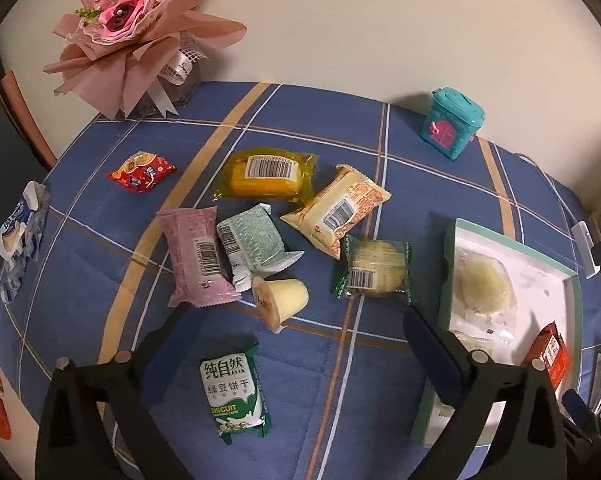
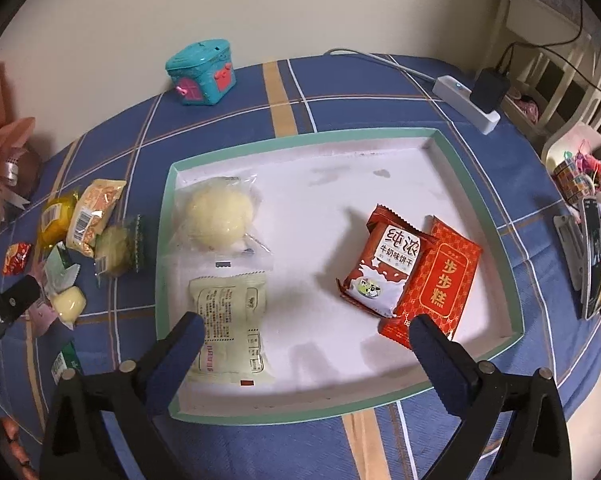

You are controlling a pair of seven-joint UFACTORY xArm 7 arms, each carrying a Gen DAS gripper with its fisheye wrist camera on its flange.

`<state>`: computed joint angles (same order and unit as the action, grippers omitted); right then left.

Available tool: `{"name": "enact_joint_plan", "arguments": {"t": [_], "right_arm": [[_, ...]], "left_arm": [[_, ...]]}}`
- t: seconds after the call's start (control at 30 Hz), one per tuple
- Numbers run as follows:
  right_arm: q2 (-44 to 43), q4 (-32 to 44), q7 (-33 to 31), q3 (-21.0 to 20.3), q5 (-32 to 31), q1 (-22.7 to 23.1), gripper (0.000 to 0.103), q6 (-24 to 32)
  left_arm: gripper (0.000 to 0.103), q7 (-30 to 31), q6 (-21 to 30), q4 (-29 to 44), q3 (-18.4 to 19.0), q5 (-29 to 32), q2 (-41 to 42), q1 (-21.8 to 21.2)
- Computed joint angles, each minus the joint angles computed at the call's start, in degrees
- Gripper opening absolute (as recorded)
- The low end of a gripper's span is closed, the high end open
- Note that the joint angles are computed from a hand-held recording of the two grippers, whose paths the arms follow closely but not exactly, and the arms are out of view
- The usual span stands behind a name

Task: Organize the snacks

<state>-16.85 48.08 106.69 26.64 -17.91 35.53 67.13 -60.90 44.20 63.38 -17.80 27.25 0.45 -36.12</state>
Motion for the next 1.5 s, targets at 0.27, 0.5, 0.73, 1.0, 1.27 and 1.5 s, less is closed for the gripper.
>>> {"name": "enact_joint_plan", "arguments": {"t": [0.27, 0.5, 0.73, 1.0, 1.27, 1.5], "right_arm": [[-0.11, -0.2, 0.6, 0.08, -0.34, -0.04, 0.103, -1.77], [2.83, 2.97, 0.39, 0.78, -2.46, 0.44, 0.103, -1.66], [8.68, 7.21, -1.44, -0.51, -3.54, 2.34, 0.103, -2.34], [18.79, 16.34, -5.51, -3.15, -6.56, 6.53, 0.103, -3.66], [27.32, 23.65, -8.0, -7.02, -8.37, 11.13, 0.103, -8.14], [32.46, 27.55, -10.67, -9.67, -8.33, 13.87, 0.103, -12.55]], "left_arm": [[0.102, 1.19, -1.41, -0.02, -0.1, -0.03, -0.22, -0.02], [0.102, 5.05, -2.15, -1.48, -0.05, -0.8, -2.4, 0.76], [0.102, 6.82, 2.37, -4.15, 0.14, -0.63, -5.55, 3.12], [0.102, 6.82, 0.79, -11.0, 1.09, -5.09, -11.87, 8.48], [0.102, 10.53, 1.47, -12.31, 1.69, -9.74, -8.79, 10.35], [0.102, 11.02, 2.16, -14.26, 3.11, -11.84, -7.44, 11.14]]}}
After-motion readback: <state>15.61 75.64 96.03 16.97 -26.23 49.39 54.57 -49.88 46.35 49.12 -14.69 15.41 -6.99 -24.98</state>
